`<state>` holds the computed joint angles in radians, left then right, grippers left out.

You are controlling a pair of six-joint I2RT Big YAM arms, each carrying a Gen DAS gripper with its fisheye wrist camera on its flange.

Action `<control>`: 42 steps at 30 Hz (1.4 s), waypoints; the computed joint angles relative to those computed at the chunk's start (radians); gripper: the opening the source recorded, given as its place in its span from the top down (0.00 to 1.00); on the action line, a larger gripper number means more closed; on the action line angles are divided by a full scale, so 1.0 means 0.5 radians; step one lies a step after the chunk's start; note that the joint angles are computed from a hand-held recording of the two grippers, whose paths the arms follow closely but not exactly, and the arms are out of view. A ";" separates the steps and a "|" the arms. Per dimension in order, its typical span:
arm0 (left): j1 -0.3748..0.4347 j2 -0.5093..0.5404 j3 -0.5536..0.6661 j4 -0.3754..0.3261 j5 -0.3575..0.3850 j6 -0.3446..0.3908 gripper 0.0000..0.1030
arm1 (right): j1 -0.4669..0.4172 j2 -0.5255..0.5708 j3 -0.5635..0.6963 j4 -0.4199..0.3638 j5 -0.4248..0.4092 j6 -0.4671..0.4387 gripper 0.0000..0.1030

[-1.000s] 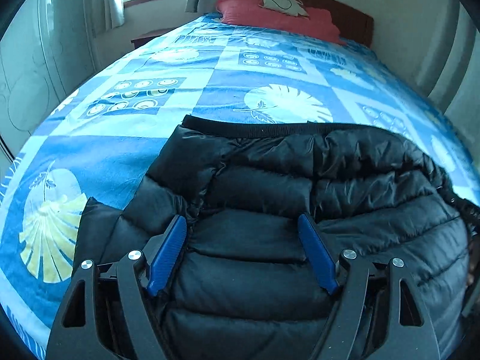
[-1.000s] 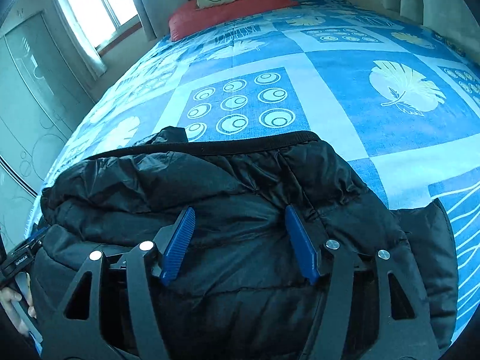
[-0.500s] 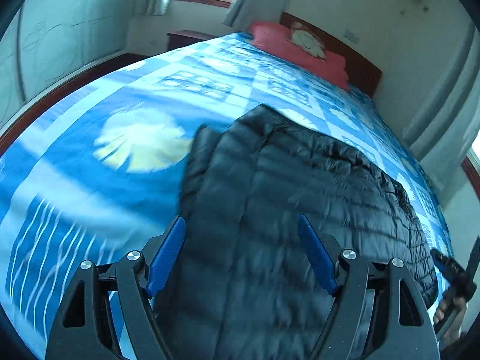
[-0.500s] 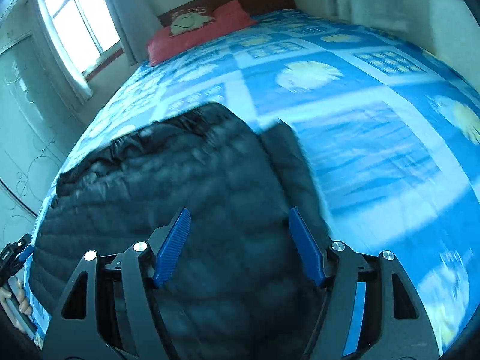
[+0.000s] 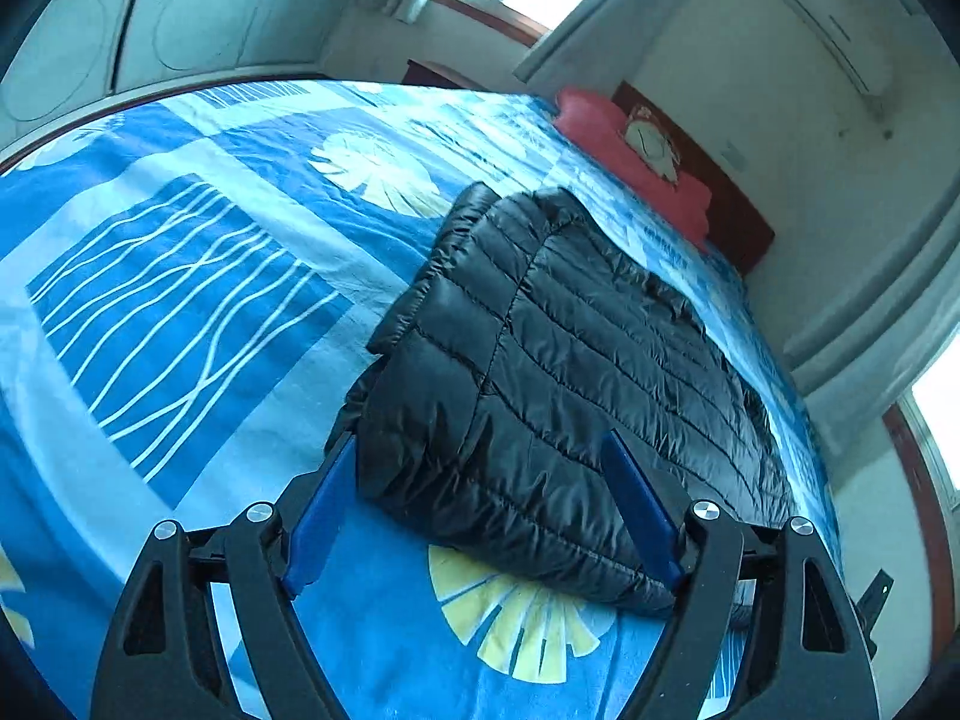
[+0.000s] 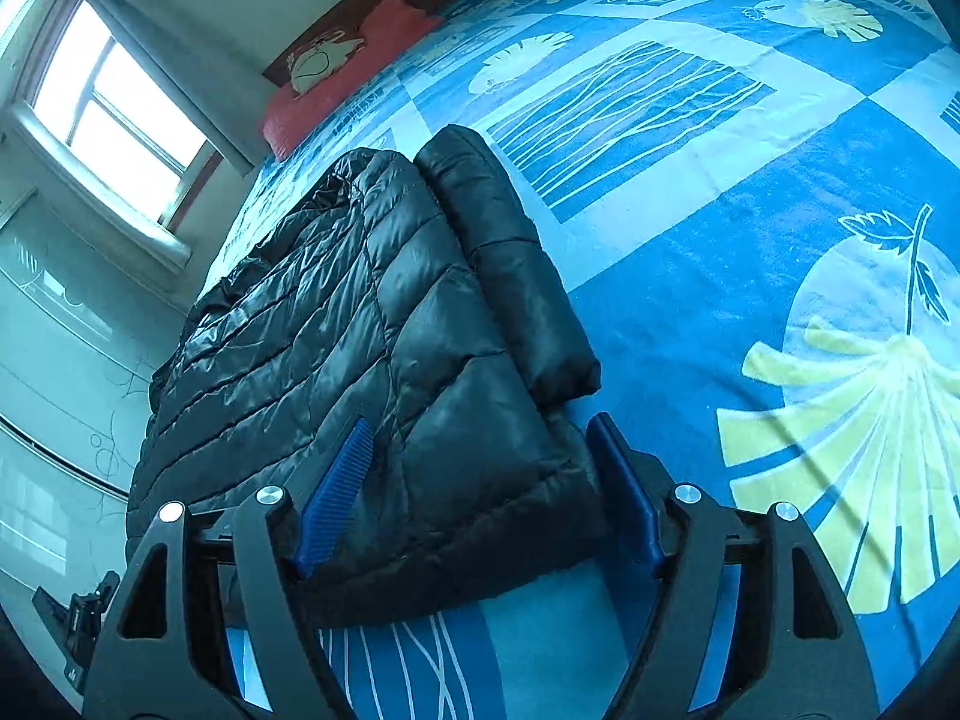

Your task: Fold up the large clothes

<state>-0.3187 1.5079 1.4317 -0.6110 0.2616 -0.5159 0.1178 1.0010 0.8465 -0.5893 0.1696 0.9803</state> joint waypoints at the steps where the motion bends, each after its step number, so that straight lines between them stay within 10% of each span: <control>1: 0.003 -0.016 -0.022 0.013 -0.008 -0.021 0.23 | -0.011 0.003 -0.003 0.012 -0.009 -0.004 0.28; 17: 0.039 0.198 0.031 0.175 0.069 -0.378 0.21 | -0.029 0.019 -0.044 0.114 -0.026 0.074 0.24; 25: 0.003 0.177 0.039 0.216 -0.019 -0.279 0.64 | -0.028 0.019 -0.064 0.245 -0.116 0.039 0.72; 42: 0.098 -0.017 -0.099 0.106 0.138 -0.162 0.72 | 0.186 -0.191 -0.113 0.086 0.024 0.099 0.80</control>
<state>-0.2699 1.4994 1.3821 -0.5580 0.3305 -0.5968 0.2109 0.9055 0.7899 -0.5462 0.1815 1.0299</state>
